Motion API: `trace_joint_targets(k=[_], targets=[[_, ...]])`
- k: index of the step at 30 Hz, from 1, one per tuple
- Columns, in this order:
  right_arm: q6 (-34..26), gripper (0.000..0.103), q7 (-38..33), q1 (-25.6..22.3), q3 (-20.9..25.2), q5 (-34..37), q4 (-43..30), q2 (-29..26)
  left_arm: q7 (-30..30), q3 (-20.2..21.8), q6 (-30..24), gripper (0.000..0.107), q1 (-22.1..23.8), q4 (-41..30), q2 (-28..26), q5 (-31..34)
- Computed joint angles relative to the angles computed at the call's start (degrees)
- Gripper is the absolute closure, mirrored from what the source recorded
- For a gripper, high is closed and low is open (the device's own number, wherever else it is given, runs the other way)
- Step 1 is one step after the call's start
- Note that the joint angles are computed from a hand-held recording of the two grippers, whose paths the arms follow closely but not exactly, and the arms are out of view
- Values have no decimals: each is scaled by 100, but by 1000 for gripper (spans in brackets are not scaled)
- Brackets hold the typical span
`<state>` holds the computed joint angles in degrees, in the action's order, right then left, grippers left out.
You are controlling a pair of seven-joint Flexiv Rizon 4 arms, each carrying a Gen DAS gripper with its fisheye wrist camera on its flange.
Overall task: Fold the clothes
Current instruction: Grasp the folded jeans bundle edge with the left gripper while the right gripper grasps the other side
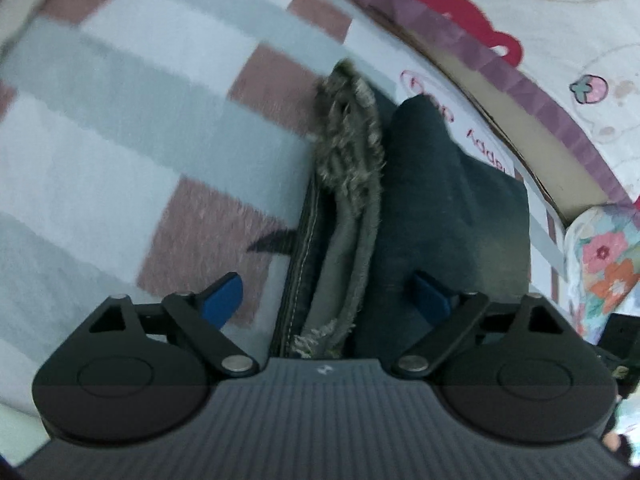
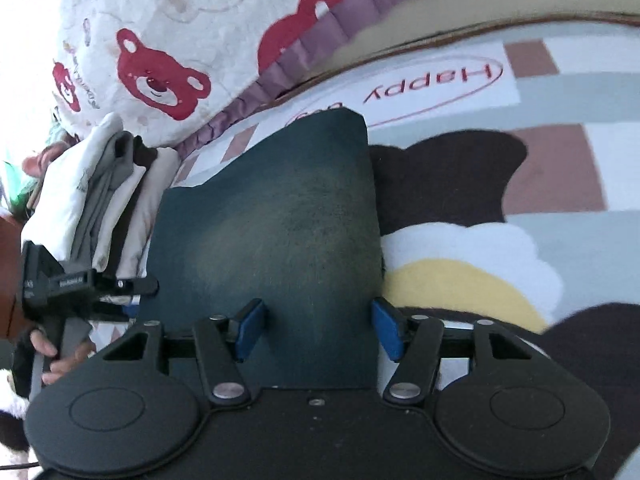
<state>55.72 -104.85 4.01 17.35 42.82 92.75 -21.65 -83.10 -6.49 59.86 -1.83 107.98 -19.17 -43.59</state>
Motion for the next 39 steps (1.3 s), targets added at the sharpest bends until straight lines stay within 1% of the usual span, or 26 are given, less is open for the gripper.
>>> trace_joint_targets(k=[2,3,4,5,7,9,10,11,13,16,17,19,20,22,23,24,25,27,29,31,32,34,36,37,38,39], targets=[[37,31,17,21,9,38,-59,-88,131,-68,18,11,23,-41,-59,-115],[32,26,27,23,16,48,-105,-140,222,-95,73,13,12,-64,-87,-123],[-16,22,-5,-4,43,88,-181,-210,398,-169,200,26,1,-48,-102,-220],[-83,13,-99,-59,88,159,-275,-280,649,-291,326,46,11,-16,-101,-437],[-149,13,-238,-99,129,203,-433,-389,1042,-368,607,63,-78,10,-81,-528],[-43,41,-449,6,102,-27,-467,-418,1251,-284,1028,71,-285,44,-25,-150],[68,48,-754,25,146,-123,-442,-390,1295,-217,1259,74,-398,60,4,147],[207,62,-995,42,186,-182,-384,-321,1324,-150,1477,77,-499,69,32,471],[534,69,-1263,145,190,-370,-201,-123,1486,-227,1866,80,-541,128,101,764],[1470,72,-1489,463,103,-857,270,175,2531,-1114,2433,81,-107,375,225,-155],[1758,72,-1415,532,69,-978,410,240,2834,-1293,2503,81,-47,384,225,-452],[2119,72,-980,662,-89,-1323,656,308,2848,-1247,2318,80,-111,251,135,-562],[2207,72,-770,750,-221,-1637,786,294,2689,-1083,2157,78,-223,137,61,-454],[2283,71,-490,816,-358,-2094,968,245,1815,-421,1721,73,-605,-229,-193,439],[2289,71,-390,796,-363,-2237,1003,214,1382,-111,1519,65,-781,-422,-312,919],[2282,70,-303,737,-320,-2307,983,180,930,139,1297,61,-898,-611,-404,1408],[2243,70,-232,647,-246,-2340,940,147,760,202,1182,58,-915,-668,-435,1523],[2101,67,-154,414,-30,-2285,810,80,539,134,1123,49,-801,-613,-404,1619],[2038,61,-205,251,128,-2233,800,64,321,131,1057,33,-732,-560,-361,1733],[1885,57,-284,90,273,-2104,787,76,213,58,975,26,-632,-520,-342,1727],[1760,54,-327,3,344,-1988,758,81,238,-54,912,24,-534,-501,-347,1592],[1412,47,-417,-186,472,-1625,631,72,679,-643,593,20,-76,-416,-402,600],[1048,42,-491,-353,536,-1146,459,19,1105,-970,450,21,125,-302,-430,-338],[911,41,-513,-409,540,-898,364,-23,1235,-920,498,29,58,-305,-429,-368],[748,39,-512,-465,534,-649,244,-86,1491,-915,605,48,2,-282,-417,-447],[546,36,-473,-524,518,-400,85,-180,1724,-922,697,55,-46,-259,-406,-546]])
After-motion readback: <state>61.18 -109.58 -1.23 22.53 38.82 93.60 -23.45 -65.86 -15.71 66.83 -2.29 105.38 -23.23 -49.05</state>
